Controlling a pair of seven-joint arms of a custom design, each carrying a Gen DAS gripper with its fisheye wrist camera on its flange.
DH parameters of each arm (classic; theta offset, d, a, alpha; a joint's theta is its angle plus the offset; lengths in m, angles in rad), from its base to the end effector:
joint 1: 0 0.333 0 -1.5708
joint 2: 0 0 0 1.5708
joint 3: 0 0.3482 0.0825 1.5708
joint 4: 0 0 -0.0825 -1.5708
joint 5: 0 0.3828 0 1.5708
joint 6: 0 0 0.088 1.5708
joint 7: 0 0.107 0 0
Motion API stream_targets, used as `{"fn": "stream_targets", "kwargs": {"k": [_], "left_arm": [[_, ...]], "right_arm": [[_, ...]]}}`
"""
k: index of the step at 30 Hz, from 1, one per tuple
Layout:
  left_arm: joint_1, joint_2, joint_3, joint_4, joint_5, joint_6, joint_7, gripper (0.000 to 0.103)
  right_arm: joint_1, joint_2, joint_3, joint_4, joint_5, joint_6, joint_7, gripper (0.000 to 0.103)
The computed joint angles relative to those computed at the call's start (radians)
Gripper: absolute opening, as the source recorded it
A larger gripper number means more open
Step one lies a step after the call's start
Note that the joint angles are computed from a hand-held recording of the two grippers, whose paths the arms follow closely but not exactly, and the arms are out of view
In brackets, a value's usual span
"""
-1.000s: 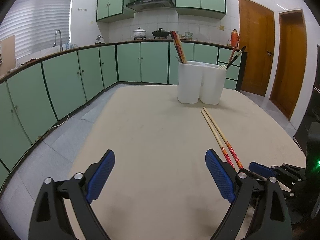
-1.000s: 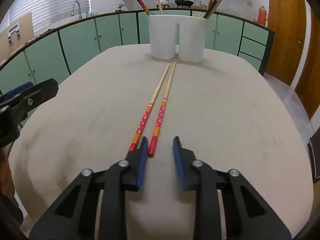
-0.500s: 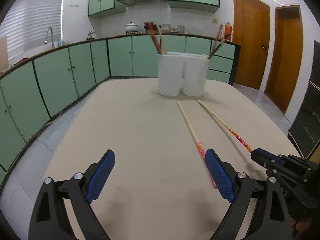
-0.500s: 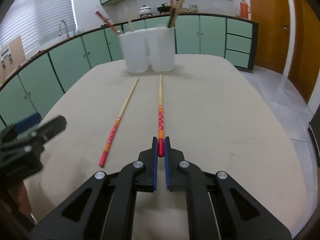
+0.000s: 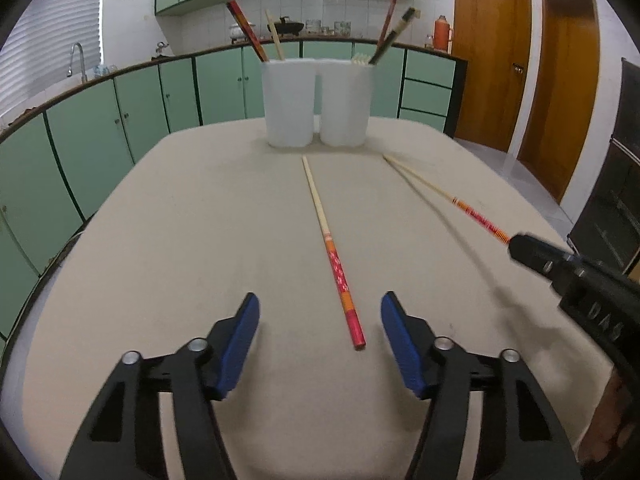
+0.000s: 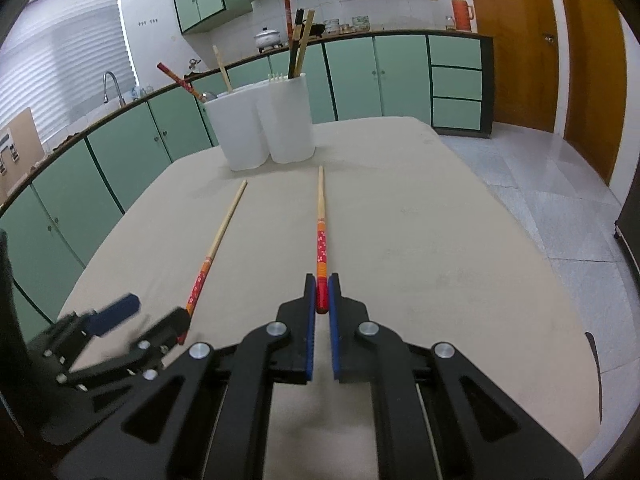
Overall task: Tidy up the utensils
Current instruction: 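Close the right gripper on a red-orange chopstick while the left grasps the other, then lift both red-orange chopsticks and insert them into the white holder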
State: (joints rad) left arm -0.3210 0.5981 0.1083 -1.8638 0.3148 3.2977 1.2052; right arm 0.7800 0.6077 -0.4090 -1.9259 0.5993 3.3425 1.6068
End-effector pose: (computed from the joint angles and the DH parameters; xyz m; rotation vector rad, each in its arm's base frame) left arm 0.6776 -0.1918 0.3188 -1.5560 1.9525 -0.8707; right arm 0.6404 0.2292 0.3250 -1.5454 1.7729 -0.6504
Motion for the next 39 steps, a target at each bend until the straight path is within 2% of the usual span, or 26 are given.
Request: {"fn": "stream_targets", "kwargs": {"k": [3, 5, 9, 10, 11, 12, 14, 15, 18, 20, 23, 29, 32, 39], "left_arm": [[0.002, 0.005, -0.008, 0.003, -0.004, -0.015, -0.005, 0.055], [0.008, 0.010, -0.018, 0.015, 0.003, -0.036, -0.005, 0.048], [-0.018, 0.012, 0.011, 0.018, 0.014, -0.038, -0.021, 0.043], [-0.033, 0.013, 0.028, 0.017, 0.014, -0.036, -0.028, 0.038], [-0.032, 0.012, 0.028, 0.014, 0.017, -0.032, -0.030, 0.029], [-0.013, 0.013, 0.006, 0.016, 0.024, -0.032, -0.024, 0.025], [-0.006, 0.013, -0.003, 0.016, 0.030, -0.029, -0.022, 0.010], [0.007, 0.013, -0.017, 0.017, 0.031, -0.029, -0.020, 0.007], [0.043, 0.011, -0.054, 0.016, 0.031, -0.027, -0.019, 0.006], [0.043, 0.008, -0.052, 0.013, 0.029, -0.018, -0.022, 0.006], [0.012, -0.002, -0.013, 0.002, 0.017, 0.007, -0.028, 0.006], [-0.119, -0.033, 0.140, -0.046, -0.060, 0.095, 0.009, 0.006], [-0.152, -0.047, 0.176, -0.068, -0.115, 0.138, 0.049, 0.006], [-0.132, -0.078, 0.155, -0.079, -0.208, 0.182, 0.128, 0.006]], "right_arm": [[-0.008, -0.003, 0.007, -0.003, 0.009, 0.019, -0.007, 0.005], [-0.025, -0.007, 0.024, -0.005, 0.015, 0.027, -0.015, 0.005], [-0.040, -0.005, 0.042, 0.002, 0.029, 0.031, -0.034, 0.005], [-0.040, -0.004, 0.042, 0.003, 0.032, 0.032, -0.039, 0.005], [-0.037, -0.003, 0.041, 0.004, 0.035, 0.033, -0.044, 0.005], [-0.028, 0.000, 0.034, 0.006, 0.042, 0.032, -0.049, 0.005], [-0.016, 0.002, 0.022, 0.007, 0.049, 0.037, -0.059, 0.005], [-0.013, 0.001, 0.021, 0.005, 0.053, 0.043, -0.066, 0.005], [0.005, 0.004, 0.008, 0.005, 0.076, 0.054, -0.093, 0.005], [0.019, 0.007, -0.003, 0.007, 0.095, 0.057, -0.112, 0.005], [0.044, 0.014, -0.026, 0.013, 0.120, 0.055, -0.139, 0.005], [0.116, 0.036, -0.098, 0.025, 0.166, 0.051, -0.182, 0.005], [0.145, 0.042, -0.129, 0.030, 0.180, 0.054, -0.201, 0.005], [0.160, 0.025, -0.133, 0.036, 0.230, 0.082, -0.281, 0.005]]}}
